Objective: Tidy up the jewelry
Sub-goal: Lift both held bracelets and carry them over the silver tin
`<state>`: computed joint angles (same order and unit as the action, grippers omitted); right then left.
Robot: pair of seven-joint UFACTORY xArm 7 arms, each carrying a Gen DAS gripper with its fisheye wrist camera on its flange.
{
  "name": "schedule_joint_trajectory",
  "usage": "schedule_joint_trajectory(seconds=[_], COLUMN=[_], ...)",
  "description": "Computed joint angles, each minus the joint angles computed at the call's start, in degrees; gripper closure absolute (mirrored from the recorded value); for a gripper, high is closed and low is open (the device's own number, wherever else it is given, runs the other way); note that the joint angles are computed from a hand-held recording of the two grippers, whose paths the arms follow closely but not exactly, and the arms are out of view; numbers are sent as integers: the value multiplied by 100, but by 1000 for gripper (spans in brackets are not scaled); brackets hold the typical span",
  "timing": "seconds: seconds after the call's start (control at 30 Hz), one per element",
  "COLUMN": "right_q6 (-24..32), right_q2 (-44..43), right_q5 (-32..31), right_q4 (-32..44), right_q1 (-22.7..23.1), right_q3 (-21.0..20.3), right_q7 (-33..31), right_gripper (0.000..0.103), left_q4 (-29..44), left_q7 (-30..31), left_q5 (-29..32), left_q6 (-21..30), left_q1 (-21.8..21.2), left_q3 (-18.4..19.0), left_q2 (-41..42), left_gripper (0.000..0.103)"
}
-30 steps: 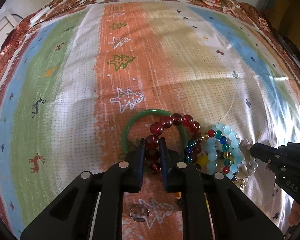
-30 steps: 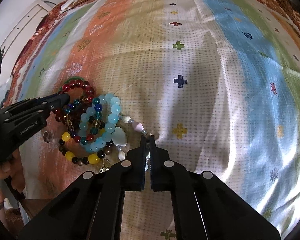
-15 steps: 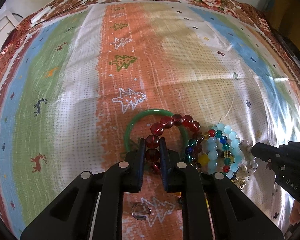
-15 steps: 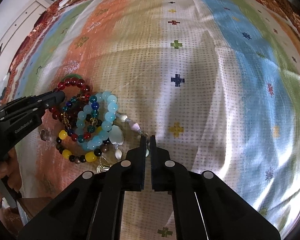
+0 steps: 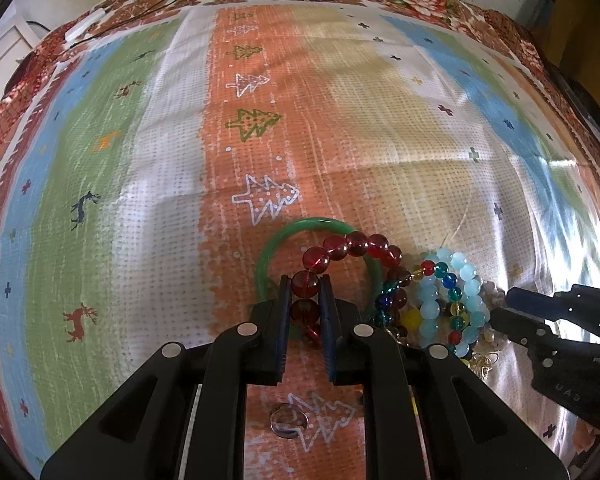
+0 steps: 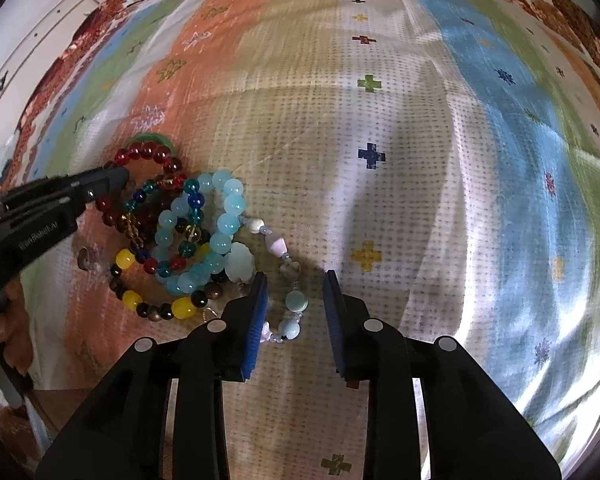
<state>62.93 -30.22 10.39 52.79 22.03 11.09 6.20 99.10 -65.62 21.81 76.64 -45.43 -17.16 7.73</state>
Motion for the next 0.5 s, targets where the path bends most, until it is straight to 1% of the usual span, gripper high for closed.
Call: schedule_joint_trajectory(seconds=[0.17,0.23,0.27,0.37,0.5], right_q6=[-78,-55,-46,-30,-7], right_q2=[-26,-54,-69,-111,-128], right_q5=[-141,-255,-277,-139,-165], right_q4=[-68,-81,-88,-109,-73], right_q1=[19,-15,-20,-5,-26], right_q3=[78,119,109,-22,9], right_q7=[9,64,65,8,8], right_gripper=[75,88,91,91,91], left_q4=[-21,-45,-45,-20,74], left_q7=[5,15,10,30,42], left_q5=[12,4,7,22,78], left_q6=[23,5,-1,-17,-19], left_q1=[-17,-5,-4,-4,-22], left_q3=[-13,-13,-15,-20,-23], left_q2=[-19,-35,-34,-33,-30], left_gripper=[90,90,90,90,90])
